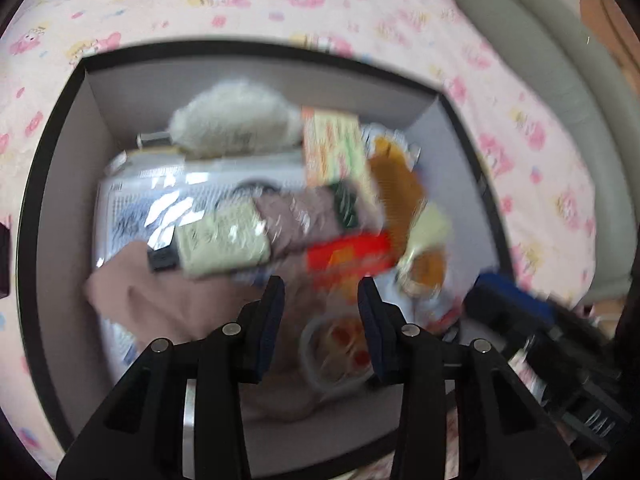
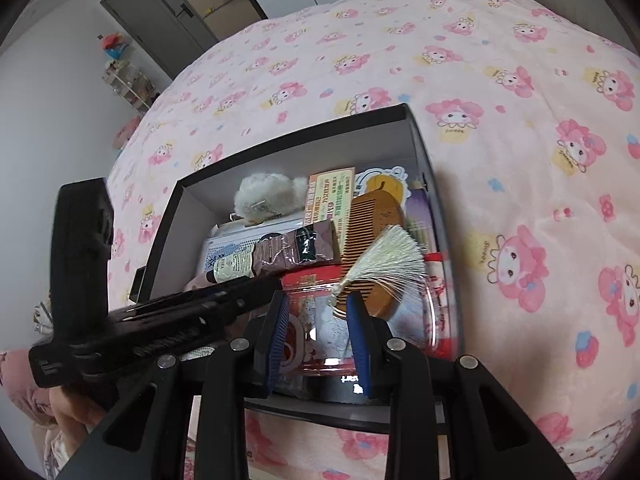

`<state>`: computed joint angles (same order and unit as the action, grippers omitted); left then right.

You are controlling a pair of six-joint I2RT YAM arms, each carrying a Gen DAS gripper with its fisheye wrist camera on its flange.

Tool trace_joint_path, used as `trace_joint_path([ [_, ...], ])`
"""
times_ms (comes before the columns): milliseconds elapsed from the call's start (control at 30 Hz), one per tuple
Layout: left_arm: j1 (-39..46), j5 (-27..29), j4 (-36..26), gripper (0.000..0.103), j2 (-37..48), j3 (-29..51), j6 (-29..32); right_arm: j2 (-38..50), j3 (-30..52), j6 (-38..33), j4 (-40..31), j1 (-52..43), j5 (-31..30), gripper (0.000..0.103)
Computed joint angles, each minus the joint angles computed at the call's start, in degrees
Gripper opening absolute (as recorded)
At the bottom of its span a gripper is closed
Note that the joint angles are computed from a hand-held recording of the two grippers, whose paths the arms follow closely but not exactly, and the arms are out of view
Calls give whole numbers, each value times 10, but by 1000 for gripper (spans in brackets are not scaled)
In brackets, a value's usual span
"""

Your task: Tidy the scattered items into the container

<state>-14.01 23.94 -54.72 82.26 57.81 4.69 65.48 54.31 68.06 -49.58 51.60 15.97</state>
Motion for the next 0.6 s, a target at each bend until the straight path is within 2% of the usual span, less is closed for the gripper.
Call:
trace_joint_path([
  [100, 37, 9, -29, 43, -15, -5, 52, 15, 7, -13, -1, -8, -8, 26],
  [167, 70, 35, -38, 43, -17, -3, 65, 31, 11, -23, 2, -23, -21, 26],
  [300, 90, 37, -26, 43, -15, 5, 49, 74, 18, -59, 34, -60, -71, 26],
  [400, 93, 34, -31, 43, -17, 12, 54, 113, 30, -73, 29, -73, -96, 26],
  [500, 95, 24, -13, 41, -17, 17, 38, 105, 13, -78, 44, -89, -130, 26],
  [600, 101, 18, 9, 38, -22, 25, 26, 67, 4, -56, 34, -90, -92, 26],
])
